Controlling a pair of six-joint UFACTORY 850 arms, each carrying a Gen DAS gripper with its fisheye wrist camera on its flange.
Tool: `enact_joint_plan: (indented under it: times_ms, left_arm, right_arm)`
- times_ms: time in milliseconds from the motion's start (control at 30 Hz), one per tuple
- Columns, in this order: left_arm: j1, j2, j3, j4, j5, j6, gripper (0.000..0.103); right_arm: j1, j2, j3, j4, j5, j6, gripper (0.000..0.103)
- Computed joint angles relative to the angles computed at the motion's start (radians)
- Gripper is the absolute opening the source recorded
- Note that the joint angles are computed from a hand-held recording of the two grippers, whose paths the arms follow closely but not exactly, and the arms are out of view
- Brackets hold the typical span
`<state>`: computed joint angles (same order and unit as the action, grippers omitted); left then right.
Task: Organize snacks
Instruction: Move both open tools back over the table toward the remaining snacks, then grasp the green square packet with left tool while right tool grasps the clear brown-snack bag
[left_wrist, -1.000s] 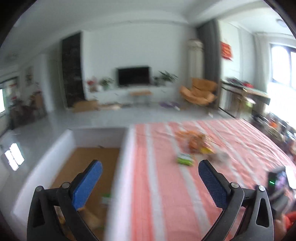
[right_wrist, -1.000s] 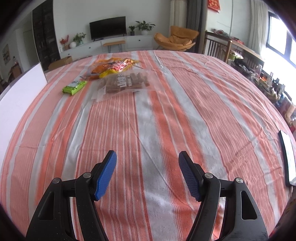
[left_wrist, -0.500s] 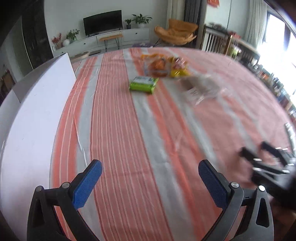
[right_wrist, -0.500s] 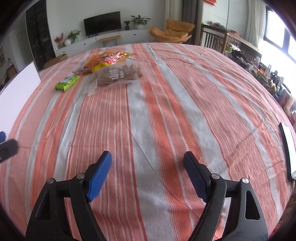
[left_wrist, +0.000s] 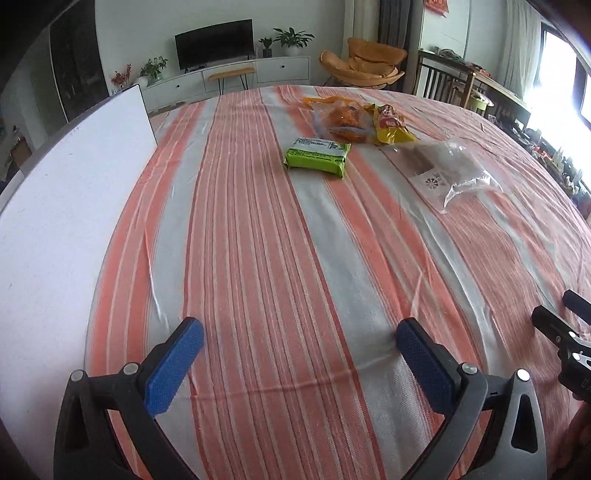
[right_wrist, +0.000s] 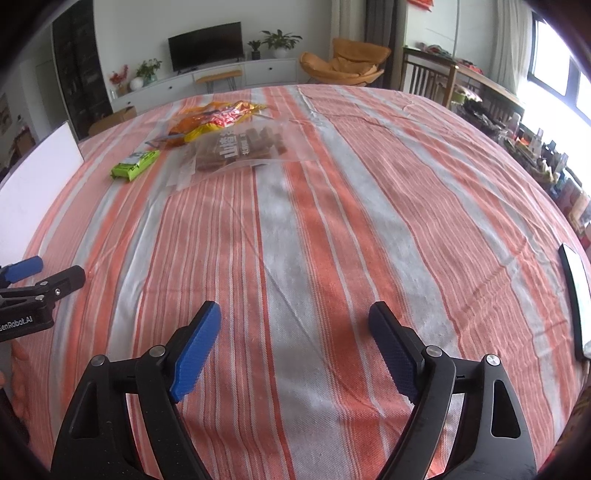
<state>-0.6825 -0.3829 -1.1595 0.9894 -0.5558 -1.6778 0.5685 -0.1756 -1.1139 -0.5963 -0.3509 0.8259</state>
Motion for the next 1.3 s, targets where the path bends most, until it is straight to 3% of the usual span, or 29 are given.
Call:
enact_joint_plan:
  times_ms: [133, 200, 267, 400, 567, 667, 700, 833, 1000, 1033, 1100, 1167, 1233, 1300]
  left_arm:
    - [0.001, 0.002, 0.002, -0.001, -0.003, -0.001, 0.103]
    - [0.001, 0.002, 0.001, -0.002, -0.003, 0.000, 0.103]
    - [0.001, 0.002, 0.002, -0.001, -0.002, -0.001, 0.103]
    - [0.001, 0.002, 0.002, -0.001, -0.002, -0.001, 0.103]
    - [0.002, 0.001, 0.001, -0.001, -0.002, 0.000, 0.103]
    - [0.002, 0.001, 0.001, -0.002, -0.002, 0.001, 0.103]
    - [0.002, 0.001, 0.001, -0.002, -0.002, 0.001, 0.103]
    - [0.001, 0.005, 0.001, -0.007, -0.005, 0.007, 0.103]
    - [0.000, 0.008, 0.003, -0.010, -0.006, 0.009, 0.103]
    - [0.000, 0.009, 0.003, -0.010, -0.006, 0.009, 0.103]
    - [0.000, 0.008, 0.003, -0.010, -0.005, 0.010, 0.103]
    - [0.000, 0.008, 0.003, -0.010, -0.005, 0.010, 0.103]
    - [0.000, 0.009, 0.003, -0.010, -0.006, 0.010, 0.103]
    - [0.001, 0.008, 0.003, -0.011, -0.006, 0.011, 0.103]
  right_arm:
    - [-0.002, -0.003, -0.007, 0.031, -0.007, -0.033, 0.084]
    - [-0.007, -0.026, -0.049, 0.127, -0.044, -0.111, 0.085]
    - [-0.021, -0.058, -0.113, 0.244, -0.011, -0.194, 0.085]
    - [-0.003, -0.230, -0.400, 0.260, -0.080, -0.317, 0.084]
    - [-0.002, -0.575, -0.913, 0.561, -0.328, -0.740, 0.084]
    - [0.016, -0.673, -1.028, 0.492, -0.391, -0.782, 0.083]
    - [0.020, -0.682, -1.023, 0.468, -0.402, -0.795, 0.083]
    - [0.002, -0.559, -0.808, 0.565, -0.303, -0.973, 0.083]
    - [-0.029, -0.394, -0.580, 0.675, -0.318, -1.267, 0.082]
    - [-0.028, -0.355, -0.526, 0.635, -0.279, -1.254, 0.082]
    - [-0.040, -0.241, -0.390, 0.621, -0.108, -1.198, 0.084]
    - [-0.073, -0.133, -0.272, 0.775, 0.033, -1.158, 0.084]
    - [-0.108, -0.059, -0.188, 0.957, 0.057, -1.114, 0.084]
    - [-0.139, 0.002, -0.097, 1.005, 0.010, -0.936, 0.084]
